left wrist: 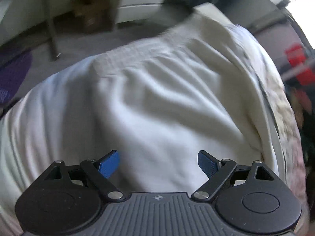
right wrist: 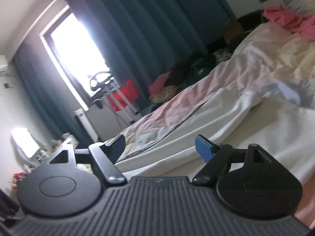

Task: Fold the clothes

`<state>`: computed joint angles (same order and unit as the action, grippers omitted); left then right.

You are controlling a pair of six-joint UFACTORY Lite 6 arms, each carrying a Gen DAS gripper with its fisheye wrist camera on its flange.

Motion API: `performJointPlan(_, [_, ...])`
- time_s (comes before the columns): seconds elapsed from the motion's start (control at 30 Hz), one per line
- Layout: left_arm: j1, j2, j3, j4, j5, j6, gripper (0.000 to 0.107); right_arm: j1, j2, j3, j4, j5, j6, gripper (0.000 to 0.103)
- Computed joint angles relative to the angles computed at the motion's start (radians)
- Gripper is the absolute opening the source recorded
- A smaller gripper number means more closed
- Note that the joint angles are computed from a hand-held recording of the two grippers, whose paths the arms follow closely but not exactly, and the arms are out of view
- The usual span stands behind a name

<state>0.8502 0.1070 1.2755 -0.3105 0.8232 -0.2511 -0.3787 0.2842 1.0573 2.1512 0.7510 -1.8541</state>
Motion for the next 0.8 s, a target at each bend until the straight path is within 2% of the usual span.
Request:
performJointPlan(0.13, [0.038,0.021,-0.023,0.027,0.015,-0.083,0.089,-0.02,0.029,0.031,-0.042,-0.043,0.055,0.081])
performJointPlan(0.23, [0.05,0.057,-0.011,0.002,-0.003,-0.04,0.09,-0.022,0.074,0.079,-0.106,-0.056,0.12,0.081])
performJointPlan(0.47, [-0.053,0.148,0.045,0.173,-0.059,-0.206,0.099,0.01,0.098,0.109,-0.184,-0.142,0.186,0.081])
performJointPlan(0.53, [-0.08,0.139,0.038,0.201,-0.103,-0.24,0.097,0.012,0.097,0.11,-0.189,-0.15,0.196,0.081])
performJointPlan(0.63, [-0.098,0.059,-0.027,0.21,-0.196,-0.243,0.087,0.018,0.097,0.11,-0.174,-0.175,0.184,0.081])
performJointPlan(0.73, [-0.082,-0.091,-0.158,0.113,-0.36,-0.158,0.079,0.02,0.113,0.127,-0.188,-0.195,0.223,0.081])
performJointPlan(0.8, [-0.093,-0.209,-0.252,0.103,-0.467,-0.151,0.081,0.013,0.122,0.133,-0.204,-0.194,0.25,0.081])
